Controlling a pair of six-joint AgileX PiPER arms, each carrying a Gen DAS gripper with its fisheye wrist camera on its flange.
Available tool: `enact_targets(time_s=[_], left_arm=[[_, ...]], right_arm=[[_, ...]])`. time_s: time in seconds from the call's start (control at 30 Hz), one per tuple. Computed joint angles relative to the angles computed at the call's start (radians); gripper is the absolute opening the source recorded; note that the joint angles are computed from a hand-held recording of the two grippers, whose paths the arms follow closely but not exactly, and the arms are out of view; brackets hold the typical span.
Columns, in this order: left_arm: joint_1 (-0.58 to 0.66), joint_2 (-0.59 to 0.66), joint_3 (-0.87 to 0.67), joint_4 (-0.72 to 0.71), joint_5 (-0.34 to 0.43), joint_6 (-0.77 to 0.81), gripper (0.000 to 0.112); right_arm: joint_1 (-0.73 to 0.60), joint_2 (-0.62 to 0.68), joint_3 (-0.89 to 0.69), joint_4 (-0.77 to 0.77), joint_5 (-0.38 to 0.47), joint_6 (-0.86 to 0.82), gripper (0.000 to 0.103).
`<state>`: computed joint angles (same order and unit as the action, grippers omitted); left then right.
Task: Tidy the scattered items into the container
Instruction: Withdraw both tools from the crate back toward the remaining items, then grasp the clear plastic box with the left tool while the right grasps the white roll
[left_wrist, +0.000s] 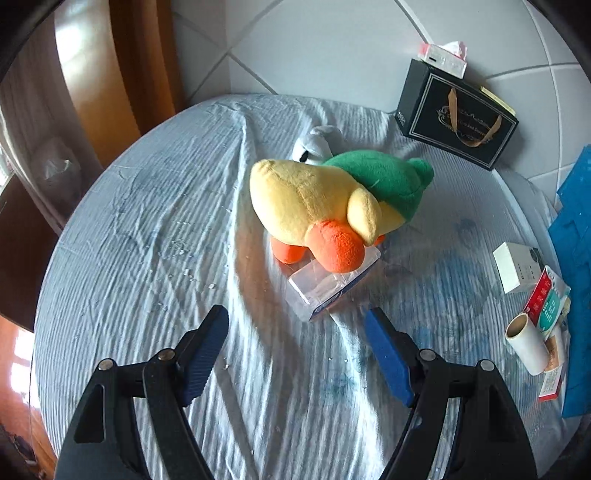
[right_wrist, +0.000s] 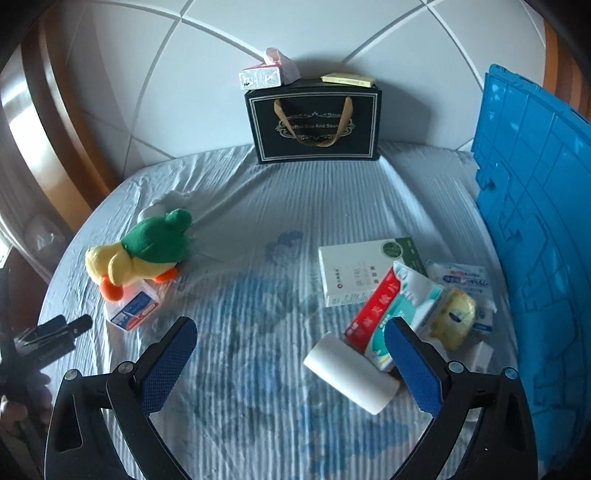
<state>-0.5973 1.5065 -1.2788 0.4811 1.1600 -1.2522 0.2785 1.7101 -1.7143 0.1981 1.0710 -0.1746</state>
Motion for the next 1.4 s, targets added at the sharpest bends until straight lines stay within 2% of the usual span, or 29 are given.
enact_targets(time_s=[0.2,0.37,0.43,0.57,0.63,0.7,0.77,0.87,0.97,1.07,1.17,1.23,1.27,1.33,1.4], left_arm=[[0.090,0.092,0.079,-0.022,-0.222,0.051,0.076],[0.128,0.155,0.088,0.017,-0.321,0.037,0.076],[0.136,0.161,0.089,0.013,-0.347,0.051,0.063],[0.094,0.177,0.059,0.047,-0.288,0.031,0.053],[0.069,0.161,0.067,0.054,-0.272,0.008,0.048],[0.040,0.149,0.076,0.065,-0.253,-0.027,0.044],[0.014,0.139,0.082,0.069,-0.236,-0.055,0.042],[-0.018,0.146,0.073,0.068,-0.217,-0.068,0.042],[-0.061,0.154,0.056,0.073,-0.181,-0.093,0.041],[-0.121,0.158,0.036,0.082,-0.148,-0.140,0.040],[-0.178,0.204,-0.033,0.074,-0.105,-0.176,0.039],[-0.216,0.247,-0.091,0.068,-0.074,-0.197,0.039],[-0.232,0.265,-0.114,0.067,-0.063,-0.210,0.039],[-0.265,0.308,-0.169,0.060,-0.037,-0.239,0.039],[-0.287,0.362,-0.233,0.050,-0.009,-0.255,0.039]], right_arm=[[0.073,0.064,0.023,-0.052,-0.038,0.026,0.103],[0.085,0.112,0.032,-0.042,-0.065,-0.005,0.103],[0.073,0.123,0.034,-0.047,-0.072,-0.005,0.103],[0.017,0.111,0.069,-0.070,-0.079,0.006,0.103],[-0.011,0.090,0.110,-0.098,-0.093,0.022,0.099],[-0.048,0.070,0.156,-0.111,-0.101,0.034,0.087],[-0.079,0.058,0.195,-0.107,-0.103,0.035,0.080],[-0.103,0.051,0.242,-0.085,-0.120,0.002,0.080],[-0.091,0.042,0.283,-0.108,-0.180,-0.032,0.080],[-0.094,0.061,0.287,-0.098,-0.199,-0.098,0.081],[-0.079,0.086,0.285,-0.155,-0.197,-0.121,0.080],[-0.093,0.093,0.269,-0.116,-0.145,-0.174,0.064],[-0.108,0.095,0.261,-0.073,-0.115,-0.213,0.049],[-0.132,0.103,0.255,-0.006,-0.076,-0.287,0.049],[-0.135,0.112,0.263,0.003,-0.082,-0.336,0.049]])
